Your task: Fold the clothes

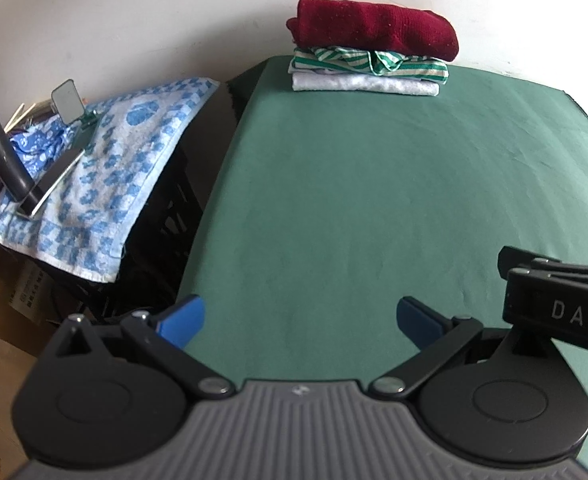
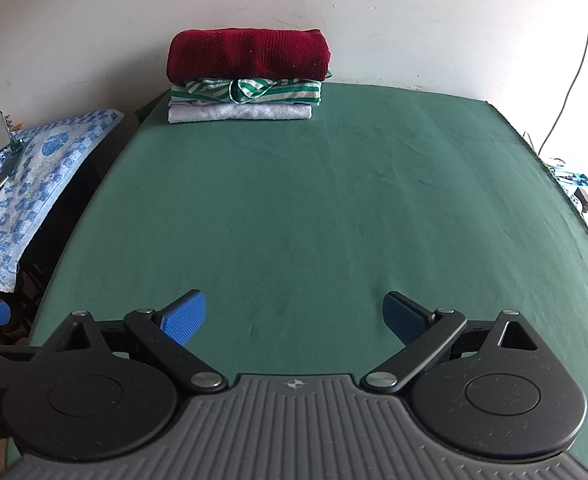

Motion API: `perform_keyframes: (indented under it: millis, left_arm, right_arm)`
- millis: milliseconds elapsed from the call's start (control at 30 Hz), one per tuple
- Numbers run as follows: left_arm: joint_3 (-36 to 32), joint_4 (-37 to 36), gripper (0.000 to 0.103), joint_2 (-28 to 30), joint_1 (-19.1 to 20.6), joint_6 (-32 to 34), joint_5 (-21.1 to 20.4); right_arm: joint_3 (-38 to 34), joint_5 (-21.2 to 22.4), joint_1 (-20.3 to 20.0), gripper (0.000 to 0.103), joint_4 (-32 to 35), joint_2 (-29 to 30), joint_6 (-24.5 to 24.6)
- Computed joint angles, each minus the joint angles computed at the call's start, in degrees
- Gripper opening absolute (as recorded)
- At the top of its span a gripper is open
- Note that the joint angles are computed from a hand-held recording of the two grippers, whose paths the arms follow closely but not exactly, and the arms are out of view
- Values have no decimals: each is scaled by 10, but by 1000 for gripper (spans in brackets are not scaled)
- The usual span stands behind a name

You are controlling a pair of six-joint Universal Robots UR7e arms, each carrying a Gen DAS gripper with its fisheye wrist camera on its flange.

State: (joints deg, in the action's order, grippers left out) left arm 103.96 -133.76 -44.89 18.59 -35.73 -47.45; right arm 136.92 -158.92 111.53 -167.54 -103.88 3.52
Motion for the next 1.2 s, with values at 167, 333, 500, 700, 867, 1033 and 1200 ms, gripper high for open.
perform_keyframes:
  millis: [167, 333, 500, 700, 867, 1033, 1200]
  left_arm:
    - [-11, 20, 103, 7, 4, -17, 8]
    - [-20, 42, 103, 10, 5, -36, 29]
    - [-38, 23, 103, 15, 13, -6, 35]
    - [-76, -38, 103, 38, 6, 59, 52]
    - [-82, -91, 103, 46, 4, 61, 21]
    - [-78, -80, 103, 48, 7, 43, -24]
    - [-78, -67, 103, 51, -1, 33, 0]
  right_arm:
    - [-1, 9, -20, 97, -24, 3, -31]
    - [1, 53, -49, 97, 8, -27, -4]
    - [-8, 42, -44, 97, 35, -21, -18]
    - [-47, 23, -35, 95, 20, -13, -69]
    - [-58, -5, -22, 95, -62, -11, -111]
    - [-38, -8, -34, 95, -27, -38, -80]
    - [-35, 14, -52, 95, 8, -54, -63]
